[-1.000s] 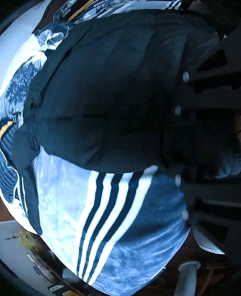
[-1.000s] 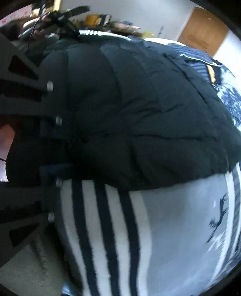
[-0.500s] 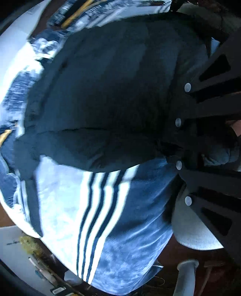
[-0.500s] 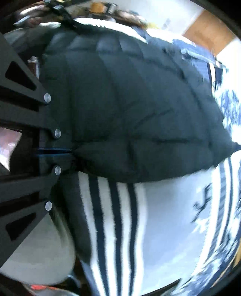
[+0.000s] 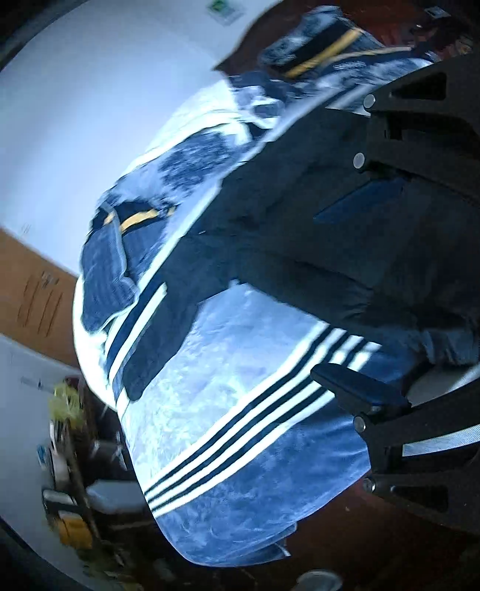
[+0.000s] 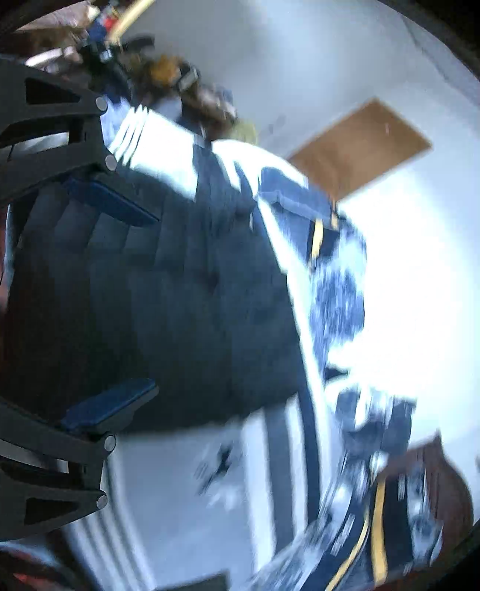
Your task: Fold large clothes
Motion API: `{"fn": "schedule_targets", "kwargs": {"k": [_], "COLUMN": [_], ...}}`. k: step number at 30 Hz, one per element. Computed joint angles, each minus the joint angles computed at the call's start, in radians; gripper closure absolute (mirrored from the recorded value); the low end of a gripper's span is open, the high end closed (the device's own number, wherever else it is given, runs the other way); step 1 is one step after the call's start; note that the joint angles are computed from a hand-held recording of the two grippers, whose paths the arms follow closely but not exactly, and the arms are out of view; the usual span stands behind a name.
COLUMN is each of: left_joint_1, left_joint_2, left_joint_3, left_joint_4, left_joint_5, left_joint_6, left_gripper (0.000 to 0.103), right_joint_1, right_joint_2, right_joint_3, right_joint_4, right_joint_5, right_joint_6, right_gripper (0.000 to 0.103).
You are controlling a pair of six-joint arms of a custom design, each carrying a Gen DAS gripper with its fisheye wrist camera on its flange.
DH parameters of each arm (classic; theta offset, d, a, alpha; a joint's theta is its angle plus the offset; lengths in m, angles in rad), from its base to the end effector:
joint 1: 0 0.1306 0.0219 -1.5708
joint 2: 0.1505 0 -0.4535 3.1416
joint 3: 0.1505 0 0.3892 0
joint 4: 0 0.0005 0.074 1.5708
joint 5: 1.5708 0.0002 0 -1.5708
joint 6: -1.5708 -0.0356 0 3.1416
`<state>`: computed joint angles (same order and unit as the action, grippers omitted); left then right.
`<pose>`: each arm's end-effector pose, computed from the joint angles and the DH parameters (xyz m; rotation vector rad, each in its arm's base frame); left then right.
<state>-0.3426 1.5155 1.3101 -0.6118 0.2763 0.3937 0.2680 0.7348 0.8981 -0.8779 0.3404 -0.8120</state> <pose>0.4863 -0.1843 0.4236 0.0722 2.4548 -0.6673 0.1961 0.0410 0.4743 0.7700 2.1076 0.1951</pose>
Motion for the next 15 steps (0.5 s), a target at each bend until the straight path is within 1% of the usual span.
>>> {"fn": "schedule_targets", "kwargs": {"k": [1,2,3,5,7,8,10,12,15], "left_joint_1": [0.006,0.023,0.035,0.054,0.069,0.078,0.093,0.104,0.113], "left_joint_2": [0.019,0.035,0.054,0.085,0.111,0.136,0.189,0.248,0.352], "left_joint_3": [0.022,0.041,0.063,0.086,0.109,0.136,0.187,0.245,0.36], "left_joint_4": [0.0,-0.006,-0.011,-0.009,-0.009,-0.018,-0.032,-0.037,-0.07], "left_joint_5": [0.005,0.025,0.044,0.069,0.078,0.081,0.089,0.087,0.054], "left_joint_6": [0.016,0.03,0.043,0.072,0.105,0.119,0.136,0.158,0.184], "left_gripper": [0.024,0.024,0.024,0.024,0.024,0.024,0.024,0.024,0.024], "right_joint_1": [-0.026,-0.028,-0.04,-0.038,-0.043,-0.045,-0.081,-0.097,-0.132], "right_joint_2": [0.043,0.066,0.103,0.167,0.242,0.264,0.337,0.419,0.573], "right_joint_3": [0.022,0.043,0.063,0.094,0.127,0.136,0.162,0.194,0.277], "right_joint_4": [0.051,0.066,0.098,0.147,0.203,0.225,0.285,0.311,0.325], "right_joint_5": [-0.048,-0.067,-0.093,-0.106,-0.157,-0.188,-0.308,-0.37,-0.426], "right_joint_6": [0.037,0.046,0.063,0.075,0.091,0.091,0.102,0.11,0.15], "right_gripper": [0.016,0.017,0.017,0.017,0.017,0.017,0.017,0.017,0.017]}}
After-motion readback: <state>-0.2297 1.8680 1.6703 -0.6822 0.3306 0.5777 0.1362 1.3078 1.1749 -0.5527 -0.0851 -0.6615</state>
